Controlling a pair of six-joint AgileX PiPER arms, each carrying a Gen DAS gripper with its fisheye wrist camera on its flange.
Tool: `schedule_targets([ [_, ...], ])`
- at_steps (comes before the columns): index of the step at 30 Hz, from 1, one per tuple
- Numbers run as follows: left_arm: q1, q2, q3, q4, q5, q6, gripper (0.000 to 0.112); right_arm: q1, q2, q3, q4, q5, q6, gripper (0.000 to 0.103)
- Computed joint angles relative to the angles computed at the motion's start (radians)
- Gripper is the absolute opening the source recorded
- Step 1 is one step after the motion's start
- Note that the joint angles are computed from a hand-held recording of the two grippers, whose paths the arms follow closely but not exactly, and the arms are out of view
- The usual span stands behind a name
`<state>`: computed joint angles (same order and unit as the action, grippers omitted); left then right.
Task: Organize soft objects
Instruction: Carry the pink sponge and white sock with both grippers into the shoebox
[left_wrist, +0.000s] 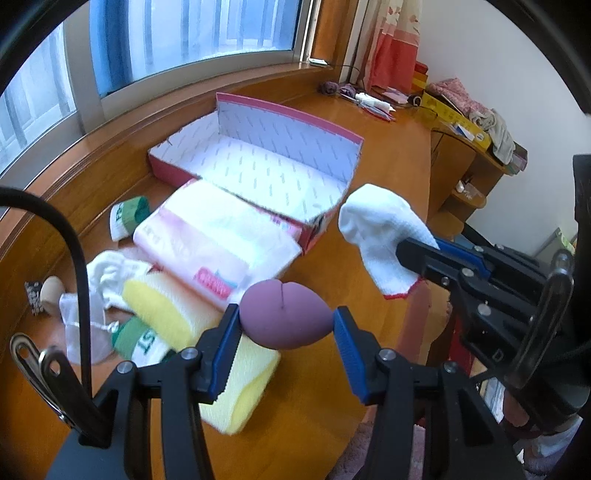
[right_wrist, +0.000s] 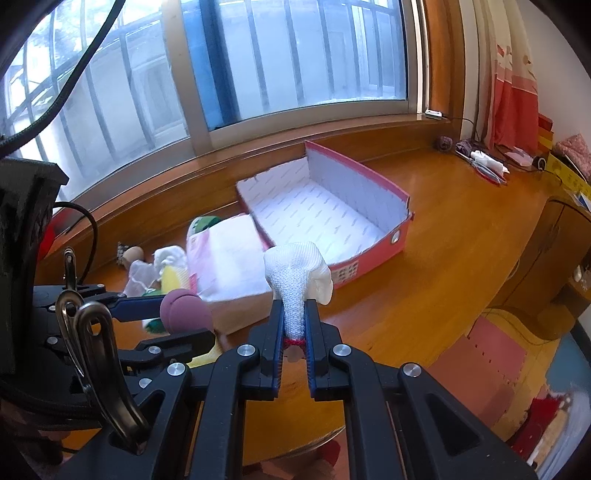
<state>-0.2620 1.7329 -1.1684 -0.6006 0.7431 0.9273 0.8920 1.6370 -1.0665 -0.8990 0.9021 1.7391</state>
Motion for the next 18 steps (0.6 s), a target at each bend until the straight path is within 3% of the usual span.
schedule_targets([
  [18,-0.159,0.196,-0.3,0.199,-0.08,-0.394,0.054,-0.282,-0.054,0.09,-0.015,-0.281,-0.231,0.011],
])
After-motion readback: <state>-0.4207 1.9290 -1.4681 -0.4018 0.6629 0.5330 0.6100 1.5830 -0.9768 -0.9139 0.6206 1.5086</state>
